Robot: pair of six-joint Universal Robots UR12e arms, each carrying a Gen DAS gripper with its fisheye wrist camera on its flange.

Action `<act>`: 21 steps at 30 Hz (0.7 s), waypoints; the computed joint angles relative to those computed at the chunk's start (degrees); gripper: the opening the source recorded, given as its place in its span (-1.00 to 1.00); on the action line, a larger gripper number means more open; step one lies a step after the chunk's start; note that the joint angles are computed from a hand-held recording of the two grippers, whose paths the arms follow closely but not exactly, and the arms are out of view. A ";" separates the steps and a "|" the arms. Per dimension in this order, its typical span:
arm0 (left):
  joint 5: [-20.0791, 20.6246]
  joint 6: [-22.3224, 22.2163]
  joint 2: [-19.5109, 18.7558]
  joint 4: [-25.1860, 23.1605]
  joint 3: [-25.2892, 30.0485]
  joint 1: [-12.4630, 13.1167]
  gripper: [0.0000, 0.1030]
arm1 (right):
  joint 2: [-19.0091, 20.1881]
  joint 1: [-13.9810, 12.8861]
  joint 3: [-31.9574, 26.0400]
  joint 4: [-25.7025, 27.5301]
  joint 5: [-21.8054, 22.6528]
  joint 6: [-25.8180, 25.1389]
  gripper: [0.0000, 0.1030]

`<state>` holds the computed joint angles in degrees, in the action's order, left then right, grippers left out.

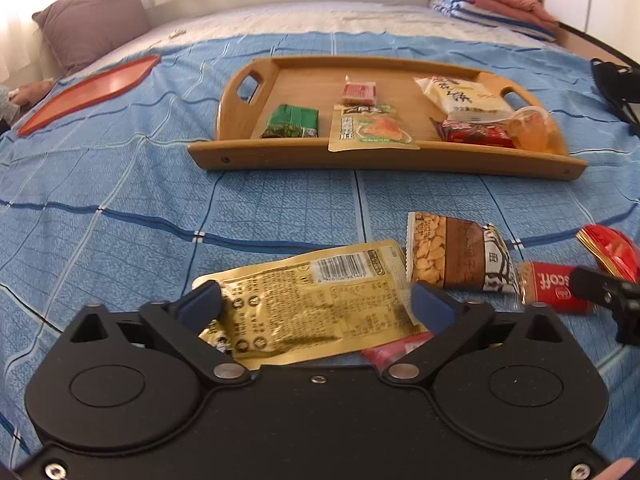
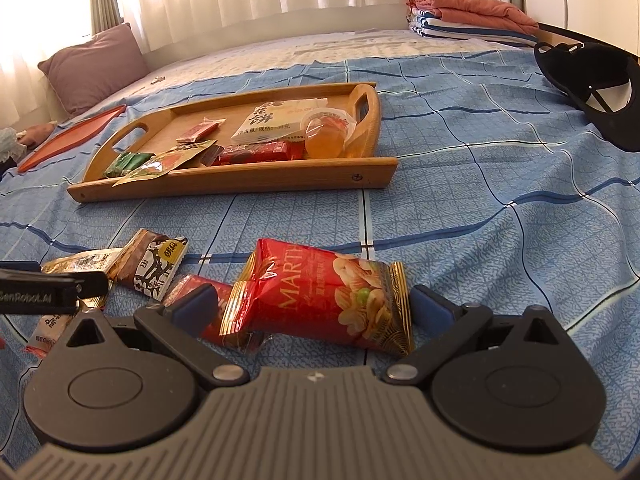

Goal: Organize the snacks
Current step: 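Grasp the red MARTI bag with the right gripper while the left grasps the gold-foil bag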

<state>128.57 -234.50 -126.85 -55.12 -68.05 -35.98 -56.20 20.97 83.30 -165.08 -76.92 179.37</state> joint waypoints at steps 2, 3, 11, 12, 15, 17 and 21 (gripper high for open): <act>0.59 0.93 0.77 1.89 -1.45 -0.25 0.49 | 0.02 -0.03 0.04 -0.14 0.09 0.02 1.00; 1.12 1.31 1.08 2.27 -1.93 -0.41 0.36 | 0.03 -0.03 0.04 -0.17 0.08 -0.02 1.00; -1.40 12.79 3.39 9.74 -5.96 -0.85 -0.33 | 0.00 -0.02 0.06 -0.13 0.08 -0.08 1.00; -1.10 14.54 3.54 9.65 -6.14 -0.98 -0.21 | -0.01 -0.03 0.06 -0.15 0.06 -0.12 1.00; -0.01 16.95 4.24 8.48 -6.86 -1.29 0.00 | -0.05 -0.01 0.16 -0.24 0.04 -0.29 1.00; -0.51 16.46 5.09 7.83 -7.73 -1.18 0.22 | -0.07 -0.02 0.25 -0.35 0.08 -0.28 1.00; -3.47 13.35 6.96 9.21 -10.35 -0.49 0.56 | -0.08 -0.03 0.25 -0.31 0.05 -0.40 1.00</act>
<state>125.10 -221.15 -119.90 -45.91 -78.40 -36.47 -56.28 20.94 83.55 -165.39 -76.88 178.98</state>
